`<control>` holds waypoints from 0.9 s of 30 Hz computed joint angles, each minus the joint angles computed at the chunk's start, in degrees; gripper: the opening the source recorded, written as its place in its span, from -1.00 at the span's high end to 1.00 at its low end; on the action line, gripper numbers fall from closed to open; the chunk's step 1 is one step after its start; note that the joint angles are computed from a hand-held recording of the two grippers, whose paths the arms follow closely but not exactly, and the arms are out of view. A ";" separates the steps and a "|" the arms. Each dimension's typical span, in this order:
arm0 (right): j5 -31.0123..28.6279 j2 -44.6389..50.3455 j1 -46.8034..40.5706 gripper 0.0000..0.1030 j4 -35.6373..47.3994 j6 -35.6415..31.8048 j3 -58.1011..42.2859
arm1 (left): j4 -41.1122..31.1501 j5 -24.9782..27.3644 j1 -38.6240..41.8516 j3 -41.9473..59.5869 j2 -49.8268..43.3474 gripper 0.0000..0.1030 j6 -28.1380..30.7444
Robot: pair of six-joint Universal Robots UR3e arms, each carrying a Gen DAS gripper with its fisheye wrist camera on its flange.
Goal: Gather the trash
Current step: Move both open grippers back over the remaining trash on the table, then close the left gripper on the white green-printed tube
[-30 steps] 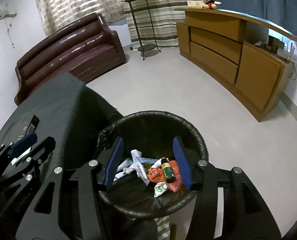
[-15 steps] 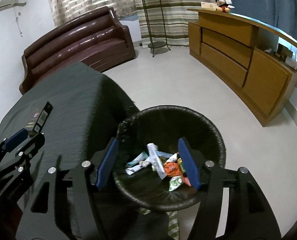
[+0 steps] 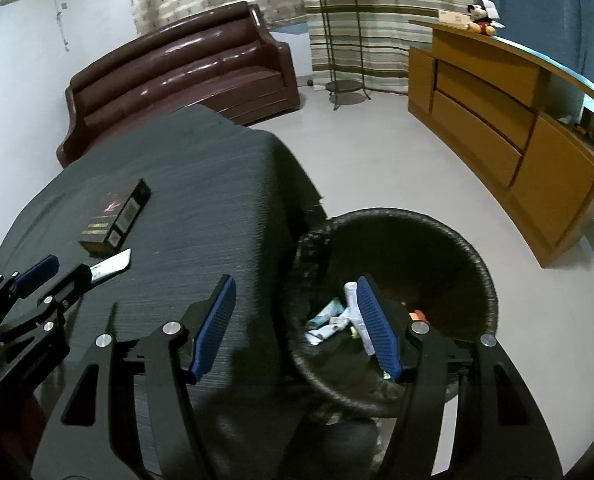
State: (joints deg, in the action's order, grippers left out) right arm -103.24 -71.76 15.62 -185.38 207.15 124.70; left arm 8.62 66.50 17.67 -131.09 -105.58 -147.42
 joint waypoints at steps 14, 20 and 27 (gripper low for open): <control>1.14 3.35 1.45 -0.19 2.10 1.00 -4.78 | -8.21 -0.48 1.10 4.84 -1.32 -0.10 3.72; 1.78 3.82 1.19 -0.19 2.60 0.97 -5.52 | -10.39 -0.45 1.43 6.90 -2.27 -0.12 4.65; 2.07 3.58 1.07 -0.19 2.71 0.94 -5.37 | -15.36 -0.82 1.54 9.86 -3.32 -0.21 6.54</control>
State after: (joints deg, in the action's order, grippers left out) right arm -101.16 -68.18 16.69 -182.67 208.09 119.33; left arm -6.75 65.68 19.21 -121.23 -108.89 -140.88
